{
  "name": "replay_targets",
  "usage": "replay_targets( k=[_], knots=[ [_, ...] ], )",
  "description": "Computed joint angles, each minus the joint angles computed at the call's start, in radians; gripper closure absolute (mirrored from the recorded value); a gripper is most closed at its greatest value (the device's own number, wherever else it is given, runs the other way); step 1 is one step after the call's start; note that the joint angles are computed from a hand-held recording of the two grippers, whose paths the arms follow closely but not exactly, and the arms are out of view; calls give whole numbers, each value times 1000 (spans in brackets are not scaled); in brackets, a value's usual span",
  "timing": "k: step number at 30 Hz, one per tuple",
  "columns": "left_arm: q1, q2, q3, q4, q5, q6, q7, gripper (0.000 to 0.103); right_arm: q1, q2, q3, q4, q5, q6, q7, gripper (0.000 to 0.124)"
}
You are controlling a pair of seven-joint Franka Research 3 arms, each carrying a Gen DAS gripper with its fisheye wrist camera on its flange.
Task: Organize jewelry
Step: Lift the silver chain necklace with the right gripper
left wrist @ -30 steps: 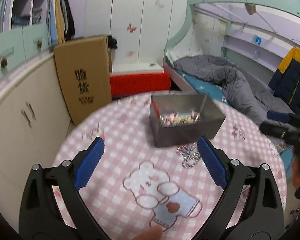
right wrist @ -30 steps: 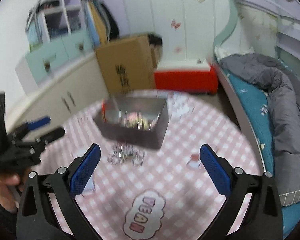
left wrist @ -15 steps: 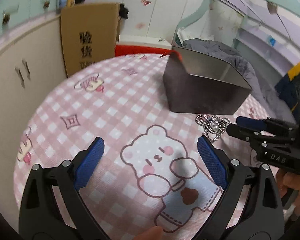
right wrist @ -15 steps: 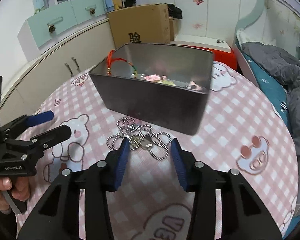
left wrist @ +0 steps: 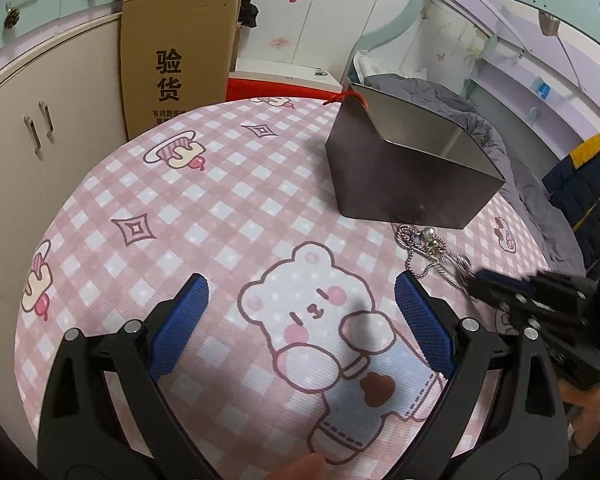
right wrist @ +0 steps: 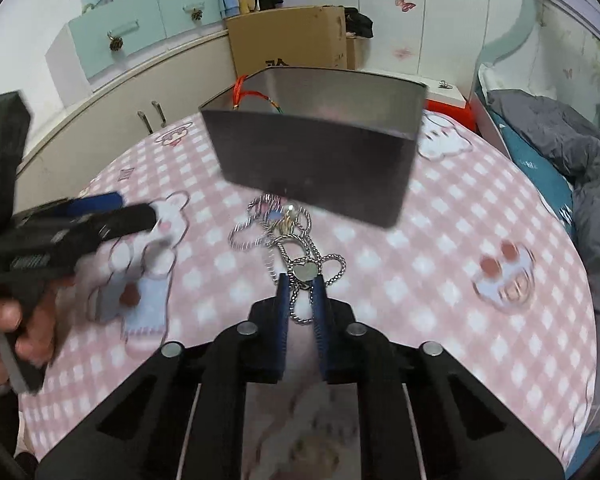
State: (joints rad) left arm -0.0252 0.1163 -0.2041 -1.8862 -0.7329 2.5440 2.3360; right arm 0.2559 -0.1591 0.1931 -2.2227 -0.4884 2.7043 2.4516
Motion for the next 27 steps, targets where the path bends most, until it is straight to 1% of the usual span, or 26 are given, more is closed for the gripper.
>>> replay_targets(
  k=[2,4,6,8,10,11,12,13,14,15,17,18,19,20,21,24,27],
  knots=[
    [-6,-15,-5,-17,2,17,24,11,5,-44,13,-42,-5,-11,12,120],
    [-18,-38,-11,-42,-12,43,77,11,10,-98,24,-101,17,-3,12,120],
    [-32,-53,-13,-57,-27,52,121,11,9,-142,39,-143,43,-3,5,120],
    [-55,-59,-14,-65,-8,78,131,11,-24,-171,70,-161,24,-6,32,119],
    [-74,-53,-14,-64,27,104,93,11,-64,-172,95,-155,-8,10,72,110],
    [-77,-51,-12,-63,32,108,80,11,-74,-165,98,-147,-11,12,76,97],
    [-79,-49,-11,-65,40,117,64,11,-89,-151,107,-129,-31,12,84,87],
    [-79,-46,-7,-65,56,119,40,11,-92,-134,105,-111,-41,20,77,85],
    [-76,-42,-3,-60,64,109,16,11,-89,-103,97,-84,-42,32,56,80],
    [-70,-39,-1,-57,53,99,6,11,-87,-80,94,-61,-50,27,51,79],
    [-55,-33,3,-46,24,74,-6,11,-77,-14,82,3,-70,3,41,79],
    [-49,-27,6,-38,25,56,-16,11,-64,12,63,23,-57,2,24,81],
    [-45,-22,5,-32,24,45,-19,11,-46,42,43,44,-26,0,-8,86],
    [-41,-19,4,-27,20,34,-18,11,-31,61,29,59,-13,-10,-29,95],
    [-39,-18,1,-26,17,30,-15,11,-21,63,24,69,-46,-27,-11,110],
    [-39,-22,-6,-29,23,30,8,11,20,30,4,44,-32,-51,-34,110],
    [-47,-34,-13,-43,21,42,59,11,34,-48,13,-47,-21,-19,-12,110]
  ],
)
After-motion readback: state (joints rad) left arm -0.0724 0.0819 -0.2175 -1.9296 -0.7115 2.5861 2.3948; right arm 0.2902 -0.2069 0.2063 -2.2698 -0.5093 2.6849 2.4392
